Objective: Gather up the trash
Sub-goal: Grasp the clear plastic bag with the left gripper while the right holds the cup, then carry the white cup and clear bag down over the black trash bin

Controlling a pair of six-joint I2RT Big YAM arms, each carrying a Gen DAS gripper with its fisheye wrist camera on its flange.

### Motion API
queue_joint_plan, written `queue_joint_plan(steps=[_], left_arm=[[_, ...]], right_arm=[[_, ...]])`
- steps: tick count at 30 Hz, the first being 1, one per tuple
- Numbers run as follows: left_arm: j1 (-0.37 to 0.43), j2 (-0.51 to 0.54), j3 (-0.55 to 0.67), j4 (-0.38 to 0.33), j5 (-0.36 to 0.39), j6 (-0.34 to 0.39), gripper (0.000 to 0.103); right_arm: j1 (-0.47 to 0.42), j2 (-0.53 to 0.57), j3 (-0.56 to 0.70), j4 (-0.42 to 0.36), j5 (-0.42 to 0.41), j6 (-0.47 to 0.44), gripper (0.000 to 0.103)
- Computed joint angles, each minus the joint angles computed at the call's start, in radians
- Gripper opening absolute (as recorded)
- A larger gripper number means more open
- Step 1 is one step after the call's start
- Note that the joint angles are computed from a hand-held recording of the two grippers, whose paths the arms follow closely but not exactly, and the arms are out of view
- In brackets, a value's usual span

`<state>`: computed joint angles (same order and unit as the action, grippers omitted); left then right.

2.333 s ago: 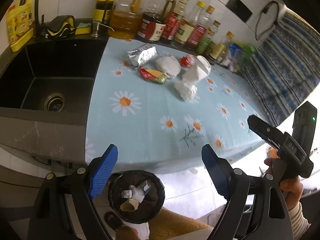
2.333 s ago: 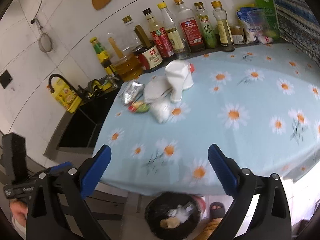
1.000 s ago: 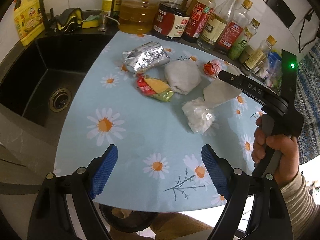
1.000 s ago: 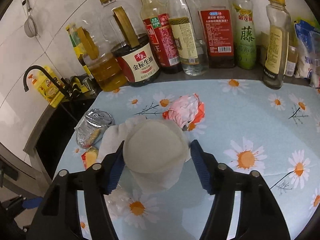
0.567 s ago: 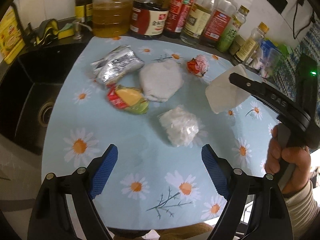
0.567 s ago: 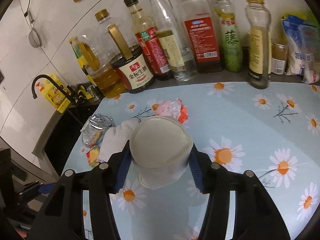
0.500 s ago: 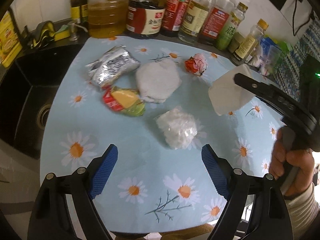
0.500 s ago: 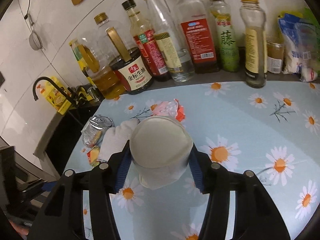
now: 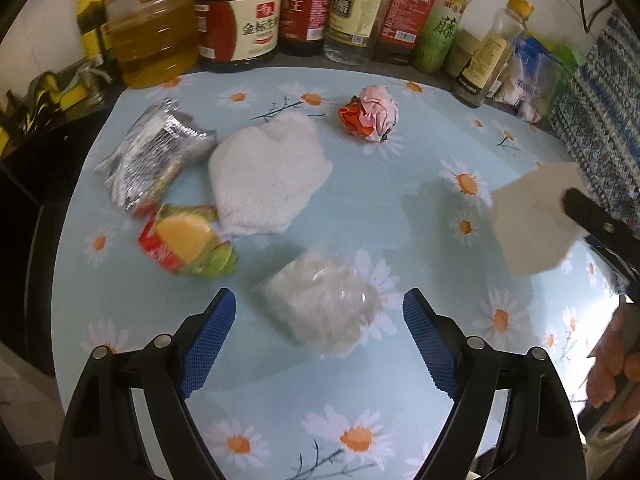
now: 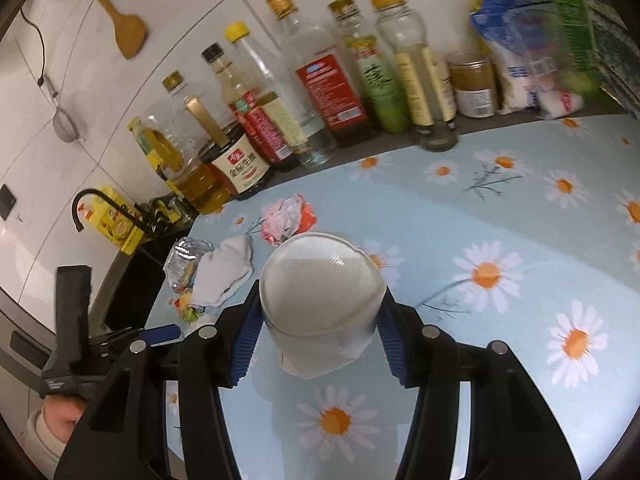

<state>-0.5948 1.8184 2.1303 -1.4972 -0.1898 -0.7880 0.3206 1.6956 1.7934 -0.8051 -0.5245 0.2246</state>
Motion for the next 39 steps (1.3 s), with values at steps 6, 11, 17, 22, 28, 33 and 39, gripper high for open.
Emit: queue_joint_plan(steps=[6,11,17,22,28,33,39], left_arm=[[0.006,0.03,0.02,-0.005,0.023,0.042,0.055],[0.002,0.025,0.018,0.001,0.034,0.06,0.05],[-0.012,-0.002,0.007,0.013,0.026,0.059,0.049],[-0.03,-0.048,-0.033,0.027,0.022,0.05,0.049],[-0.05,-0.119,-0.104,0.061,0.02,0.051,0.049],[-0.074,-0.191,-0.167,0.086,0.005,0.051,0.049],[-0.105,-0.302,-0.289,0.114,-0.013,0.046,0.049]], right_arm=[[-0.016,-0.048,-0.064,0.023,0.009,-0.01,0.054],[-0.023,-0.062,-0.08,0.024,-0.004,0.006,0.054],[-0.016,-0.075,-0.091,0.018,-0.01,-0.001,0.054],[0.003,-0.095,-0.098,-0.01,0.002,-0.007,0.054],[0.043,-0.141,-0.132,-0.017,0.039,-0.004,0.054],[0.087,-0.189,-0.169,-0.009,0.068,0.019,0.054],[0.155,-0.25,-0.223,0.014,0.123,0.045,0.054]])
